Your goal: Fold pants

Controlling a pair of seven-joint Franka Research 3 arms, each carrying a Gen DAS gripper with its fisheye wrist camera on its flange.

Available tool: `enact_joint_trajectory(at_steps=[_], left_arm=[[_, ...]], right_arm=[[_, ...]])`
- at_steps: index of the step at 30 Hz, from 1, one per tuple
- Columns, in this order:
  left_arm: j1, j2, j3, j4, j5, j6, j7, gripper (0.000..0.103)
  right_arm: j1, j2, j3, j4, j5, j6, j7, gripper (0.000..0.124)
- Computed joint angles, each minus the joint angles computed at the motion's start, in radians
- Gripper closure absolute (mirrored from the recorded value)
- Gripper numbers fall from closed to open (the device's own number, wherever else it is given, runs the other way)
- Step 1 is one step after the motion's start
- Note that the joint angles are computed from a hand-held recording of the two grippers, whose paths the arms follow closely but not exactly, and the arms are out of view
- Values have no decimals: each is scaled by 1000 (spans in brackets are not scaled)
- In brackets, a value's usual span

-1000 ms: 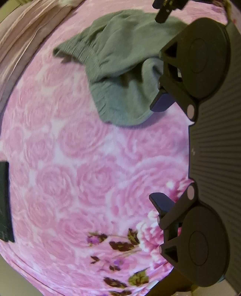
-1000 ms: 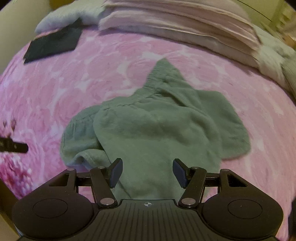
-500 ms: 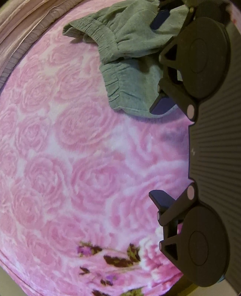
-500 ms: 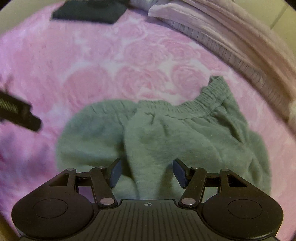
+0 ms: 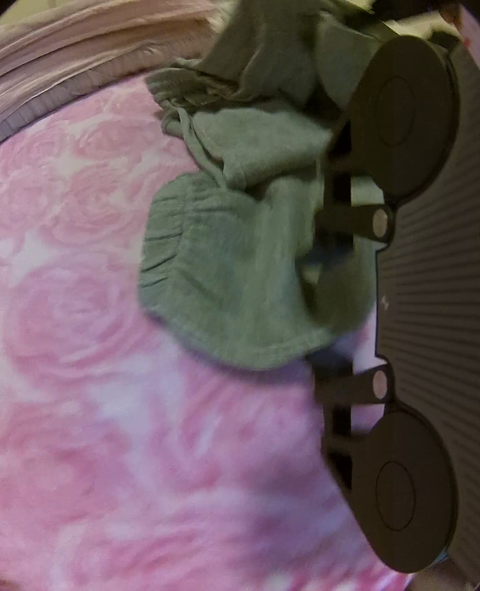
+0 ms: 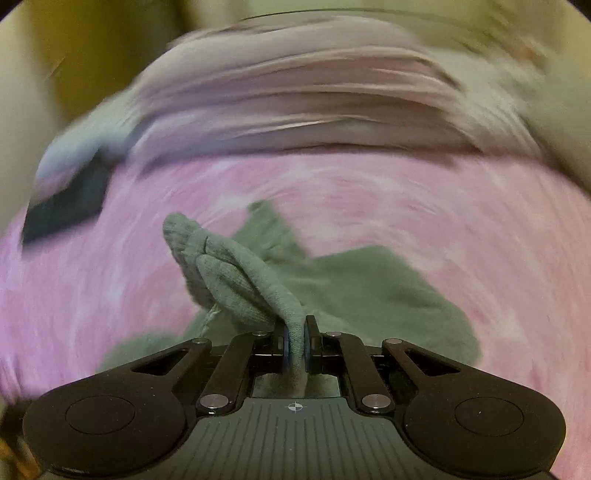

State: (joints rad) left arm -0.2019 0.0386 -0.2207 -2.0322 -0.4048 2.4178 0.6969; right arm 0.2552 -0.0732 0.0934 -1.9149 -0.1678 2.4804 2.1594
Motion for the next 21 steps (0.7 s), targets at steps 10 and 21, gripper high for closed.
enact_joint_trajectory(at_steps=[10,21], left_arm=[[58,33,59,252,347,-91,-45,101],[182,75,144,770,738,-251,-60,101]], right_arm=[[-89,88,-68,282,295,-40,103,121],[18,424,-120,922,305,248,340,121]])
